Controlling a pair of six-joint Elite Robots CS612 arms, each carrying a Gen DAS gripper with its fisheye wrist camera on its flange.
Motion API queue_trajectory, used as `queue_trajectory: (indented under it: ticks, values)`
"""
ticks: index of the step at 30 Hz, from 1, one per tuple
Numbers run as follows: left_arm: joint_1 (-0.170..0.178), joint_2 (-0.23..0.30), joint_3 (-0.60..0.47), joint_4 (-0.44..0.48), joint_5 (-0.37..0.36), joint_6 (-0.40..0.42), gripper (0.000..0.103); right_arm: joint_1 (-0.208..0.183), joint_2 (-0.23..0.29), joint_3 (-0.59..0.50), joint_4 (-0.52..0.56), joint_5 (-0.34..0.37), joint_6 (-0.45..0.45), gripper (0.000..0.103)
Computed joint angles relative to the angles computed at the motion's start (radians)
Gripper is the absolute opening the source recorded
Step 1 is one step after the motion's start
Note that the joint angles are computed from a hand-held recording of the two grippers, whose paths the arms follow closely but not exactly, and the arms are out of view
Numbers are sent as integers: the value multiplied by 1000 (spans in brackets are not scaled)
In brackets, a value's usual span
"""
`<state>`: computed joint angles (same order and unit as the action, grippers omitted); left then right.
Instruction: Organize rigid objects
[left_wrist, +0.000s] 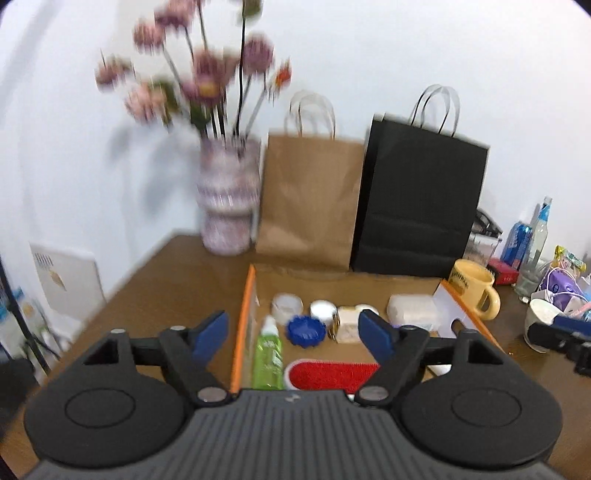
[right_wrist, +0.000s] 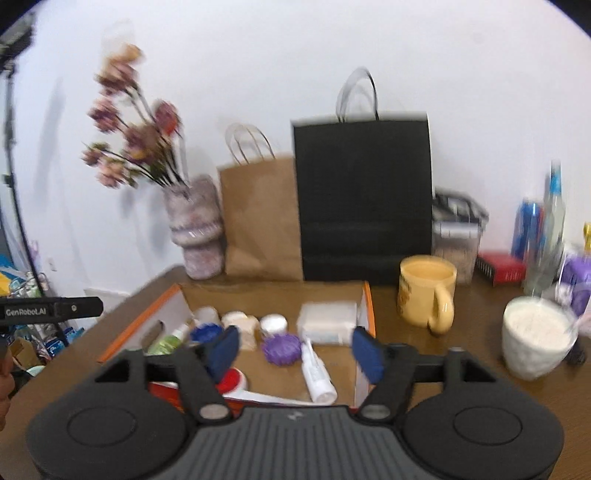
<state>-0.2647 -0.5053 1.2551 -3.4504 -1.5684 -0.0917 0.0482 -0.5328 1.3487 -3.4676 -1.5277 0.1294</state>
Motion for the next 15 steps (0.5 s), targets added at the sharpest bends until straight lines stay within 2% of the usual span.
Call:
queue_trajectory:
  ticks: [4, 8, 11, 15]
  values:
    - [-10, -42, 137, -232, 30, 44, 85, 13, -35, 91, -162, -11, -65, 85]
    - [-24, -62, 254, -451, 48, 68, 91, 23, -48, 169, -315, -9, -69, 89]
    - [-34, -76, 339, -566, 50, 67, 92, 35, -54, 231, -411, -34, -60, 89]
    - [-41, -96, 431, -643, 34, 94, 94, 45, -72, 304, -457, -47, -31, 89]
